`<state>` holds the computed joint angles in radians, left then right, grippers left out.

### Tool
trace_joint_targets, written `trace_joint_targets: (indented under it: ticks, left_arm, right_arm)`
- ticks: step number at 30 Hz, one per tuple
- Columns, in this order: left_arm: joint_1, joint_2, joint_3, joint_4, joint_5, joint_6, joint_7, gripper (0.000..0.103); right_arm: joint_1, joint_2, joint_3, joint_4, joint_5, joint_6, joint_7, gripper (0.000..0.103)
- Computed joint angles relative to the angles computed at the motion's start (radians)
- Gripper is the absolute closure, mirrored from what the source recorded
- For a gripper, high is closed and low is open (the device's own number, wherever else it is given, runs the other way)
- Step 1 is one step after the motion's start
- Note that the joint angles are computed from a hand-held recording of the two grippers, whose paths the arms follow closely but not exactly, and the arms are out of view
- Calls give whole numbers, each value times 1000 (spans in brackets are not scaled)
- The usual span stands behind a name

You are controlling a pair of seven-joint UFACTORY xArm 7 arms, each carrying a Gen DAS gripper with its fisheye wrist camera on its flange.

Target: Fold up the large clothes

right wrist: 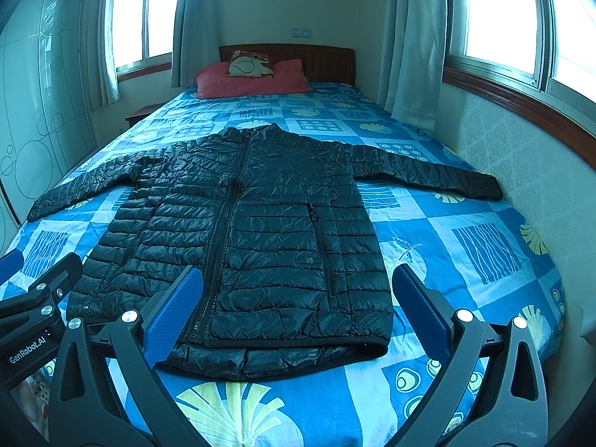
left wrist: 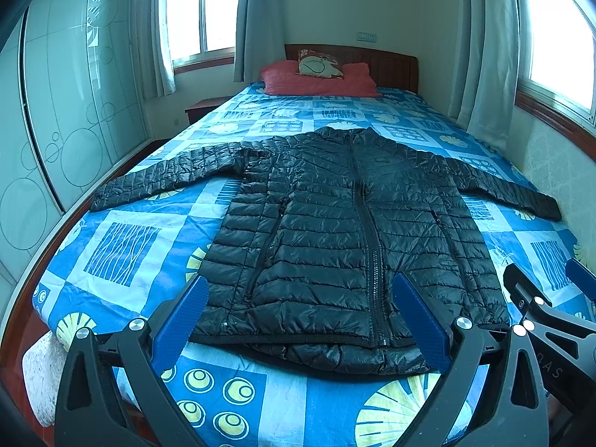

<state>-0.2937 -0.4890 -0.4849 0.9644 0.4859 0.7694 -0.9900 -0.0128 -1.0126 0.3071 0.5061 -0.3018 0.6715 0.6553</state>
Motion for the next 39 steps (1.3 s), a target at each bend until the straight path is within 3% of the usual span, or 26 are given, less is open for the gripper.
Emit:
trace_joint_targets:
  ticks: [18, 24, 31, 35, 36, 39]
  left_arm:
    - [-6, 10, 4, -4, -1, -4, -1, 5]
    - [41, 62, 24, -5, 46, -18, -37, 5]
    - [137, 212, 92, 48, 212, -11, -170, 5]
    - [162, 346, 175, 123, 272, 7, -226, 5]
    - [160, 374, 192, 141, 286, 17, -236, 5]
    - [154, 490, 248, 217, 313, 59, -244, 5]
  right_arm:
    - [-5, 28, -2, -3, -7, -13, 6, 2]
    - [-6, 84, -74, -27, 17, -82, -23, 2]
    - [-145, 227, -179, -29, 36, -240, -39, 2]
    - [-295, 378, -224, 15, 29, -373, -23, 2]
    - [-322, 420, -239, 30, 29, -408, -26, 4]
    - [-419, 541, -240, 93, 9, -470, -19, 25]
